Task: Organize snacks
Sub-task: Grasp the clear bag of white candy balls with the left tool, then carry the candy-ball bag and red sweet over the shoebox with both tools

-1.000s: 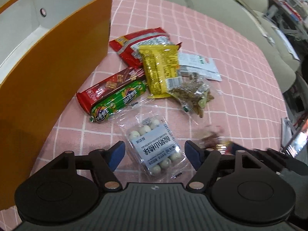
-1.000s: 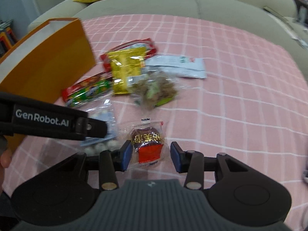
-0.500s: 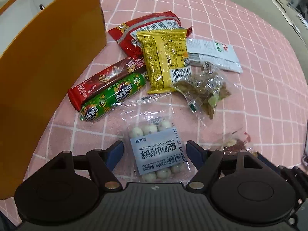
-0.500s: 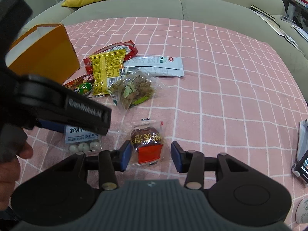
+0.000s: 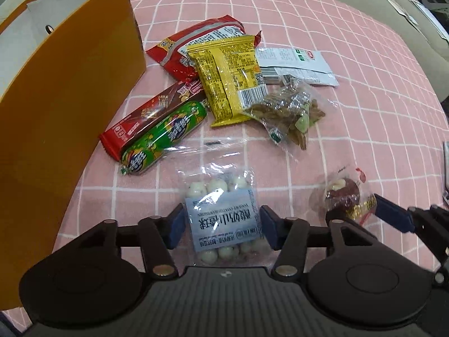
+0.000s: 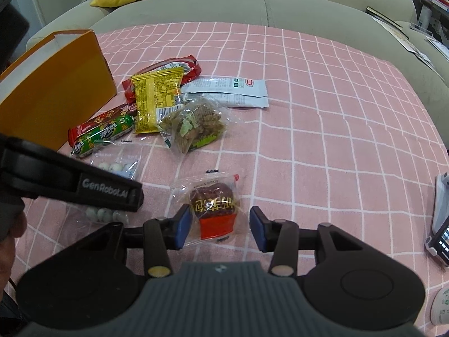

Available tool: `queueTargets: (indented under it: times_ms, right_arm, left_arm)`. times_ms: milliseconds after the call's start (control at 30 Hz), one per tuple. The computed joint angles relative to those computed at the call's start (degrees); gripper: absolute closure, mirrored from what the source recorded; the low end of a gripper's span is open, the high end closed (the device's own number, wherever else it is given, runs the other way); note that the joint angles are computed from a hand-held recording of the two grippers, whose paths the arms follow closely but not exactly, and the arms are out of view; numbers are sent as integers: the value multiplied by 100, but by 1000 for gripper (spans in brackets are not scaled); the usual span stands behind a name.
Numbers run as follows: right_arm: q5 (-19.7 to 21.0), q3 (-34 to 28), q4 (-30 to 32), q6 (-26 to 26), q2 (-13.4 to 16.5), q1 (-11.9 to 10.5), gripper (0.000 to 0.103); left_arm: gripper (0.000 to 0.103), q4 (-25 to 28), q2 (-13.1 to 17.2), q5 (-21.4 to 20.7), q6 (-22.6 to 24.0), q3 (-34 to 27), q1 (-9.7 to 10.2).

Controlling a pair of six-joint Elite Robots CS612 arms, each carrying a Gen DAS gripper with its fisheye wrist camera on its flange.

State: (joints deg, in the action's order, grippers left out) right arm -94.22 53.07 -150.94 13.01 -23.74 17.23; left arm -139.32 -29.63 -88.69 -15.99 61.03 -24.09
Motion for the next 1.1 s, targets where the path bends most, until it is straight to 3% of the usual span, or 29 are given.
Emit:
queueTargets:
  times_ms: [267, 733, 1100]
  right_arm:
    - [43, 147, 17, 13, -110, 40, 61]
    - [141, 583, -555, -21, -447, 176, 61]
    - [414, 192, -1041, -571, -424, 338, 61]
  left_arm:
    - [41, -478, -335, -64, 290, 545, 16]
    - [41, -1509, -1080, -8, 411, 1500, 135]
    - [41, -2315, -1577, 36, 246, 2065, 333]
